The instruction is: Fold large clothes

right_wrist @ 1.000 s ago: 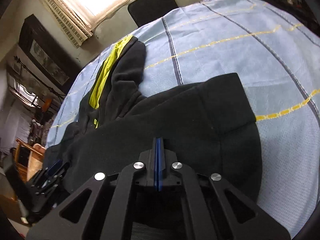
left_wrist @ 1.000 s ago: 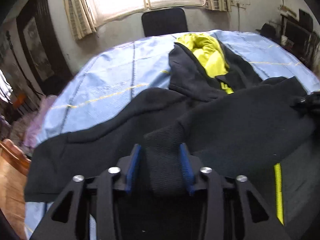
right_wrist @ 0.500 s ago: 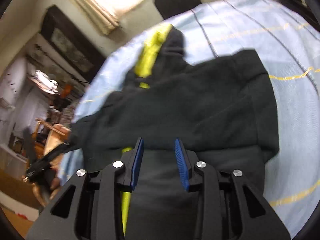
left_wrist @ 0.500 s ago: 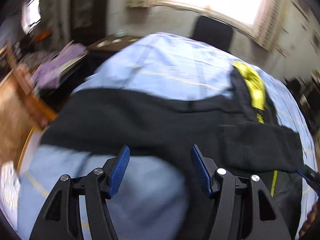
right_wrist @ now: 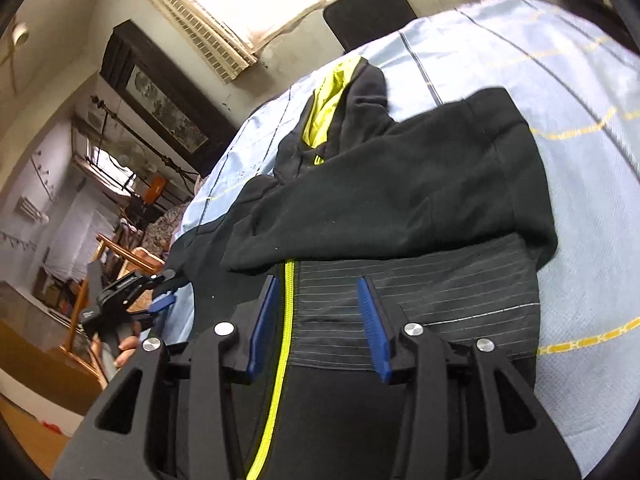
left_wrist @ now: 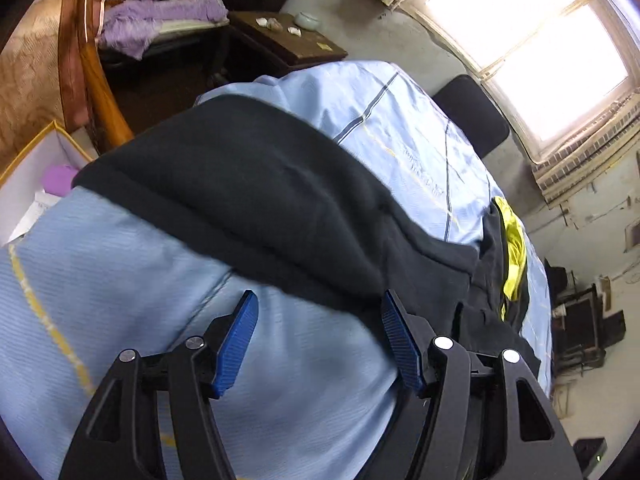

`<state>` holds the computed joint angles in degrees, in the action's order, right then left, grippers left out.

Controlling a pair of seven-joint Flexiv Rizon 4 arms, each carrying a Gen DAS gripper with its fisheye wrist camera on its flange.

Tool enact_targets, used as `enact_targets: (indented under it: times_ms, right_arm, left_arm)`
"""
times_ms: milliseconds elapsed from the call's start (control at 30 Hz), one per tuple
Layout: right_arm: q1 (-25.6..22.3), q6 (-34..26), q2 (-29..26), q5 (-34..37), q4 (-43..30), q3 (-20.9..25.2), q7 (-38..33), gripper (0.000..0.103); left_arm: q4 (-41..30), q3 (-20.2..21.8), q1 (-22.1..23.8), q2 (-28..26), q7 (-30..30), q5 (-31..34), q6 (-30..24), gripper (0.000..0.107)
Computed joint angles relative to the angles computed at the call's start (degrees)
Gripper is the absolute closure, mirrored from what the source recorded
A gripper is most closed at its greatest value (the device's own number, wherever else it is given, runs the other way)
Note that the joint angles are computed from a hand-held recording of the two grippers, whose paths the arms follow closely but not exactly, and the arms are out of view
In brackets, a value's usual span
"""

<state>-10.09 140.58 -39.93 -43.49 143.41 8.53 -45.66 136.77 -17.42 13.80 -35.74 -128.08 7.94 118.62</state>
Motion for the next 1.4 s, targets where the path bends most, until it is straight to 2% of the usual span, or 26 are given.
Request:
enact_targets:
  times_ms: [33,133,200,233,333,400,433,500,567,700,767,933,967,1100,1200,1233,1267,1300,1400]
  right_arm:
    - [-0.2,-0.1,-0.2,-0.4,-0.1,0.0,0.3,0.062]
    - [-0.4,-0.5,-0.7,-1.0,-0.5,-0.1,0.7,0.061]
    - [-0.3,-0.8,-0.9,-1.2,-0.7,-0.1,0.7,0.061]
    - [-0.2,-0.9,-1.0,-1.0,-0.8,-0.2,0.6,0.061]
    - [3.4,-1.0,-0.7,6.2,-0.5,-0.9,-2.3,0.061]
    - [9.4,-0.5,-0.1,17.4,-0.6,-2.5,-6.9,0.065]
    - [12.4,-0.7,0.1,23.4,-1.3,-3.2,-9.5,0.073]
    - [13.7,-1.1,-0.1,26.3,-2.7,-3.4,-10.3,0.084]
    - [13.0,-3.0,0.0,26.0,-4.0,-2.6,-9.9,0.086]
    - [12.0,-7.0,-0.3,22.5,-6.1,-1.1,-10.0,0.086]
    - [10.8,-9.3,-1.4,20.7,-7.0,-0.3,-9.2,0.086]
    - [6.0,-8.5,-3.6,16.5,-7.5,2.0,-7.1,0.091]
    - [5.4,-8.1,-3.9,15.8,-7.5,2.2,-6.6,0.091]
    - [7.7,-7.7,-3.2,17.8,-6.9,0.8,-7.5,0.091]
    - [8.5,-7.7,-3.1,18.7,-6.8,0.4,-8.3,0.091]
    - [8.2,-7.6,-3.2,18.5,-6.9,0.7,-8.1,0.091]
    - [7.8,-7.5,-3.3,18.1,-6.9,0.9,-7.9,0.091]
    - [7.5,-7.4,-3.4,17.9,-6.9,1.1,-7.7,0.091]
    - [7.7,-7.3,-3.3,18.0,-6.8,1.0,-7.5,0.093]
  left_arm:
    - [-1.0,-0.3,-0.1,-0.7,0.2,0.1,0.0,0.043]
    - [-2.5,3.3,-4.7,-1.1,0.2,-4.1,0.0,0.041]
    - [-2.5,2.8,-3.5,-2.3,-1.3,-3.9,2.4,0.041]
    - [-1.9,1.9,-1.7,-3.4,-3.2,-3.0,5.3,0.041]
    - [-0.3,1.6,1.3,-4.0,-7.7,-1.4,9.8,0.041]
    - [0.5,2.3,2.7,-4.1,-9.7,0.6,12.6,0.041]
    - [0.9,2.6,3.7,-3.8,-10.4,1.9,14.0,0.041]
    - [1.0,3.4,4.8,-3.5,-11.2,3.9,15.6,0.041]
    - [0.7,4.4,4.5,-3.1,-11.3,4.2,14.9,0.044]
    - [-0.2,4.2,6.7,-3.8,-11.4,6.3,13.1,0.075]
    - [-0.6,4.0,7.6,-3.9,-10.8,7.3,12.5,0.084]
    - [-1.1,2.9,8.9,-5.1,-11.1,8.3,12.8,0.084]
    - [-1.2,2.7,9.1,-5.7,-11.6,8.3,13.7,0.08]
    - [-1.8,2.1,10.0,-8.1,-13.5,9.8,17.1,0.064]
    - [-2.0,2.7,9.2,-8.0,-13.7,9.7,17.5,0.062]
    - [-2.1,2.6,9.4,-8.1,-13.7,10.2,17.3,0.063]
    - [-2.1,2.8,9.5,-7.8,-13.6,10.2,16.7,0.071]
    - [-2.1,3.0,9.5,-7.6,-13.4,10.0,16.3,0.09]
    - [-2.5,2.0,11.7,-8.5,-13.5,12.3,16.1,0.1]
